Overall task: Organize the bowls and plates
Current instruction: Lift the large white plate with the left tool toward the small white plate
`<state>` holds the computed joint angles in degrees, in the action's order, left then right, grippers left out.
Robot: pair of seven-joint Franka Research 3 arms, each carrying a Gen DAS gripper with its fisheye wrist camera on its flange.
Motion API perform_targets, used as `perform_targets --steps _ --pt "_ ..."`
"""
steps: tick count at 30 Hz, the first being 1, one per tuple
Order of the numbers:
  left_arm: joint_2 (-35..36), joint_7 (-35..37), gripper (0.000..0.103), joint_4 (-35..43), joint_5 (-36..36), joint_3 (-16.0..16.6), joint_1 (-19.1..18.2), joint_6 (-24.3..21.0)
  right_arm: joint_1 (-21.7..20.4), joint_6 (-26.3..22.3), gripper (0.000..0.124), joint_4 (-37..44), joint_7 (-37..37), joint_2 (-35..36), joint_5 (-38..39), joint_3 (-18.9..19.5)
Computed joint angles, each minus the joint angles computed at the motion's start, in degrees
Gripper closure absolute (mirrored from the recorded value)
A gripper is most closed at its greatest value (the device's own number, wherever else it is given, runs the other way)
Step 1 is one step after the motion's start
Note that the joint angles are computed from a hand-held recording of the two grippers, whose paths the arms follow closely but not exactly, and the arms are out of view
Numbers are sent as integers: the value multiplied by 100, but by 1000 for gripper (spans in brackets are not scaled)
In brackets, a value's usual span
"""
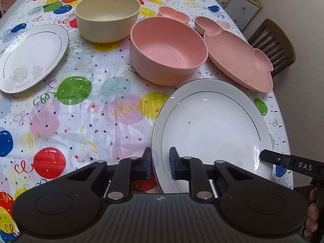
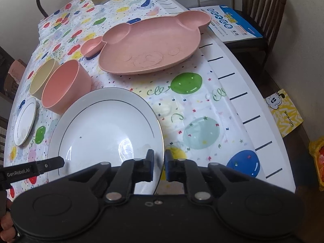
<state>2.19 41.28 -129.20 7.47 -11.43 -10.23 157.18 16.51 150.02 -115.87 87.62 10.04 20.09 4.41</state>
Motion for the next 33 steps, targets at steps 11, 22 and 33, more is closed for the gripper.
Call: perform_targets --steps 11,22,33 --pt "-380 298 86 -380 -176 -7 -45 49 77 129 117 -440 262 -329 -82 14" --pt "-1020 677 86 -1006 -637 20 -294 -122 158 70 117 -1169 565 -989 -209 67" --pt "-1235 909 86 -1276 -938 112 -438 16 200 232 117 -1569 911 -1283 -453 126"
